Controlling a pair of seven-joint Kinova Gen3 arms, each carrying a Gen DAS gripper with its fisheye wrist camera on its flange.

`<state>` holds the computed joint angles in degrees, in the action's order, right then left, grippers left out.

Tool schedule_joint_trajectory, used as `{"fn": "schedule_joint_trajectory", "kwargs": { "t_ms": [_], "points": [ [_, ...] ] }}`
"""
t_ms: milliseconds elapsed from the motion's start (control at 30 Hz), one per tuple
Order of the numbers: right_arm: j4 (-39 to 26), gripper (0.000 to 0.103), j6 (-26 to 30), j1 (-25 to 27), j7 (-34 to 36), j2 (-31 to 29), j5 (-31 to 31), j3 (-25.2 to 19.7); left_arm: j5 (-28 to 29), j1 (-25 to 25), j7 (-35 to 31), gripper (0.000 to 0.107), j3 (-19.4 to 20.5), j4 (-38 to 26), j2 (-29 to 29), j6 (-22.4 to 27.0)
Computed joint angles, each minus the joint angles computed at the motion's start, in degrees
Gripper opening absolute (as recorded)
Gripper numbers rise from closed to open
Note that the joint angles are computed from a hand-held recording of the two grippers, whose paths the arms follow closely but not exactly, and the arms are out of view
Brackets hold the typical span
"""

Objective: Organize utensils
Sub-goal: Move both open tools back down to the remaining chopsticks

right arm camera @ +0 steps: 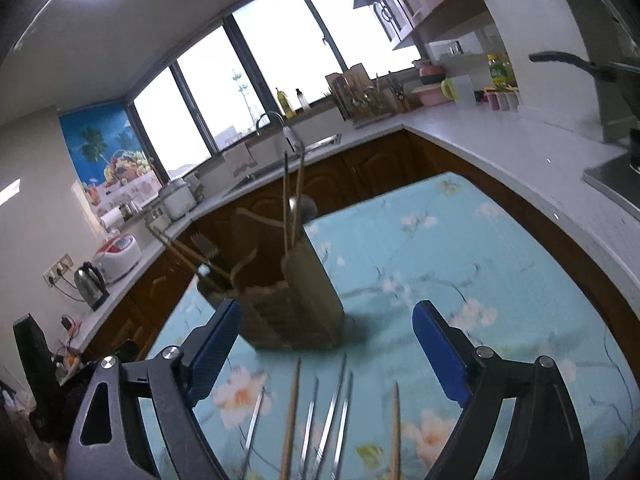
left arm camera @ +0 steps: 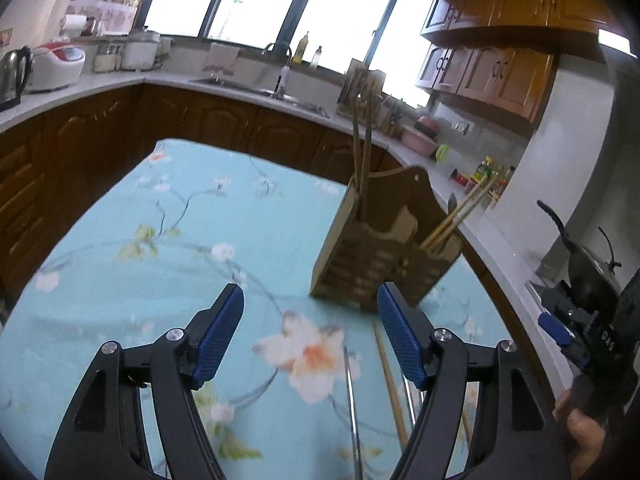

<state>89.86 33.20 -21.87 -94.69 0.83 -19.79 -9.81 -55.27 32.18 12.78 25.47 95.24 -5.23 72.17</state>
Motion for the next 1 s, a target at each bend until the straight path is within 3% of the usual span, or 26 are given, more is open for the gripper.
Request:
{"fn": "schedule_joint_trajectory", "kwargs": {
  "t_ms": [233, 467, 933, 1000],
  "points": [
    [6.4, 0.089, -0.2, -0.7, -1.6, -4.0, 2.9, -0.3, 2.8, 2.2, 2.4, 0.071, 1.1, 1.9, 0.4, 1.0],
    [8.2, 0.089, 1.3, -2.0, -3.9, -5.2, 7.1, -1.2, 5.0, 4.1, 4.4, 0.071, 1.0, 3.1, 1.3, 0.7],
    [7.1, 0.088, 3.1, -3.6, -3.6, -2.3, 7.7, -1.6, 10.0, 4.5, -2.2, 0.071, -2.6, 1.5, 2.9, -1.9],
    [6.8, 0.087, 2.9, -3.9, -5.7, -1.9, 10.0, -2.1, 11.1, 3.9, -3.2, 0.071, -3.2, 1.6, 2.8, -3.0]
  ]
}}
